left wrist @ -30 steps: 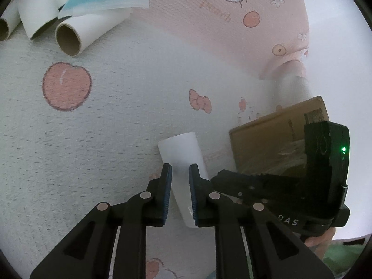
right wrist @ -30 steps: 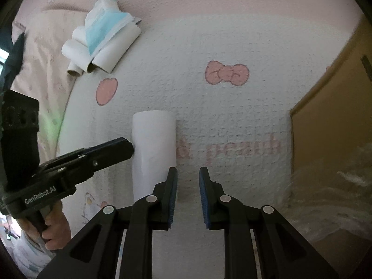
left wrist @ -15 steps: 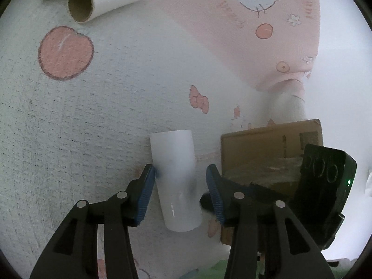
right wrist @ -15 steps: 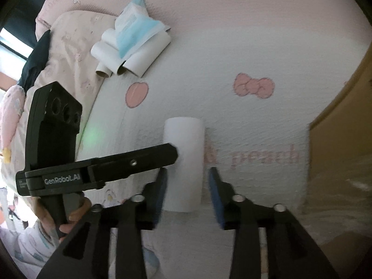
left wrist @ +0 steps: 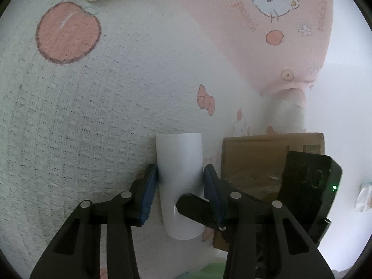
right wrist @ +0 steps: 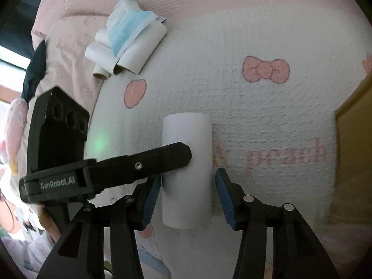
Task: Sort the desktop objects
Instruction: 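Close both grippers on the upright tube and lift it toward the box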
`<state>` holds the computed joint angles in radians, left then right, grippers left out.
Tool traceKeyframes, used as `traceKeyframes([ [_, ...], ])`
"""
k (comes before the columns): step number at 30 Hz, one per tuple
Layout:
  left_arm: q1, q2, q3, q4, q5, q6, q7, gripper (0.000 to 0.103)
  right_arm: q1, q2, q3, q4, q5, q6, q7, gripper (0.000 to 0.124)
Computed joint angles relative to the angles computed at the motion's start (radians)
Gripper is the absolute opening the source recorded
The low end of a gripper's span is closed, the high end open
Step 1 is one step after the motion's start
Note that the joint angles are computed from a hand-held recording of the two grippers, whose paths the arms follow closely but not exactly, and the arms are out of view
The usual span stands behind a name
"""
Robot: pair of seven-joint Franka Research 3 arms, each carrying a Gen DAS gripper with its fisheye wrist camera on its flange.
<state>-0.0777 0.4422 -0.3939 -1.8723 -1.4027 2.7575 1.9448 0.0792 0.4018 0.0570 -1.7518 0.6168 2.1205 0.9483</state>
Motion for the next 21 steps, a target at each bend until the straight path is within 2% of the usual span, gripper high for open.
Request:
traceKeyframes([
  [3,-0.002,-0.002,-0.001,-0.001,0.008,0.008,0.002,0.044,-0.008,0.001,0.003,-0.003,0.026,-0.009,0.007,0.043],
  [10,-0.005,-0.033,0.0,-0.003,-0.026,0.017,0.047,0.044,0.001,-0.043,0.003,-0.034,0.04,0.031,0.002,0.043],
  [13,-0.011,-0.061,0.009,-0.005,-0.015,0.014,0.051,0.044,0.008,-0.093,0.003,-0.073,0.059,0.077,0.001,0.043],
  [21,-0.047,-0.162,0.037,-0.023,-0.024,0.052,0.097,0.044,0.02,-0.187,-0.004,-0.1,0.09,0.105,-0.036,0.043],
])
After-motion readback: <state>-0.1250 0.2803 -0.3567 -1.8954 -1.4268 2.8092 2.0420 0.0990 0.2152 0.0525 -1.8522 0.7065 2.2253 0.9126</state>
